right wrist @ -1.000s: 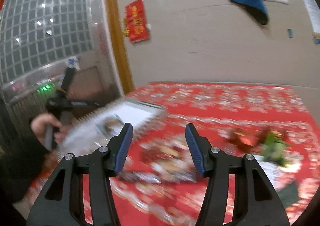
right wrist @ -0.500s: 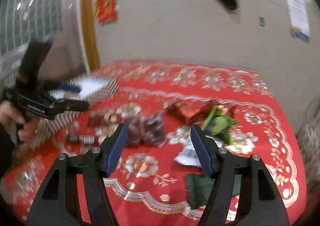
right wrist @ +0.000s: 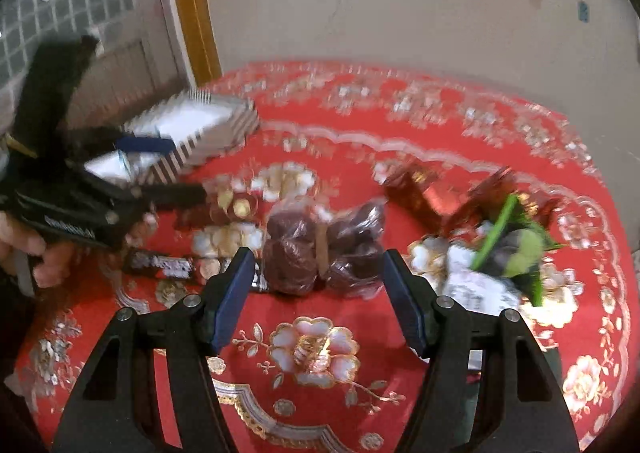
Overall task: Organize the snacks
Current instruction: 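Grasp the red chocolate wrapper with the left gripper while the right grasps a date bag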
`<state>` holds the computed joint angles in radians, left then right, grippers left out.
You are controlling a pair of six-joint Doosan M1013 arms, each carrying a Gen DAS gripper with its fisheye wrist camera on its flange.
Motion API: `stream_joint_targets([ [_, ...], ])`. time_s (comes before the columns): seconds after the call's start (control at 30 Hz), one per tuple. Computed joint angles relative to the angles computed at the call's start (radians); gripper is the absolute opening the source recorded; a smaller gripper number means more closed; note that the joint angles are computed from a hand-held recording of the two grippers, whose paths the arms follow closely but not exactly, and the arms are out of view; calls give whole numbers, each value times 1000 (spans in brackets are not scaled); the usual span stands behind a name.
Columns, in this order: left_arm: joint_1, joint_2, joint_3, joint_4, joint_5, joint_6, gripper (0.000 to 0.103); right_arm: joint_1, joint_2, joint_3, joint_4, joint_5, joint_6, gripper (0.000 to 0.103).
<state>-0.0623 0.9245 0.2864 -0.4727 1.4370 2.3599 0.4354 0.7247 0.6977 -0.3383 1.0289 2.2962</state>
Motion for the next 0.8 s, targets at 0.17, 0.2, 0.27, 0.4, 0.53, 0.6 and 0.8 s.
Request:
stream_joint_targets([
  [0.17, -22, -19, 50, 50, -7, 52, 94, -5, 33, -59, -2, 57, 13, 66],
  [0.2, -26, -22, 59, 66, -9, 57, 94, -6, 37, -67, -1, 62, 17, 66],
  [0.27, -30, -28, 76, 77, -13, 70, 94, -7, 40, -72, -3, 65, 21, 66],
  [0.4, -37, -32, 91, 89, -19, 71, 94, -12, 46, -81, -8, 64, 50, 66],
  [0.53, -31, -14, 60, 45, 28, 65, 76, -18, 53, -89, 7, 61, 61, 66],
  [0.6, -29, -2, 34, 24, 63, 57, 64, -23, 55, -91, 32, 60, 52, 66],
  [0.8, -23, 2, 24, 3, 59, 30, 27, -27, 63, -101, 55, 63, 46, 66],
])
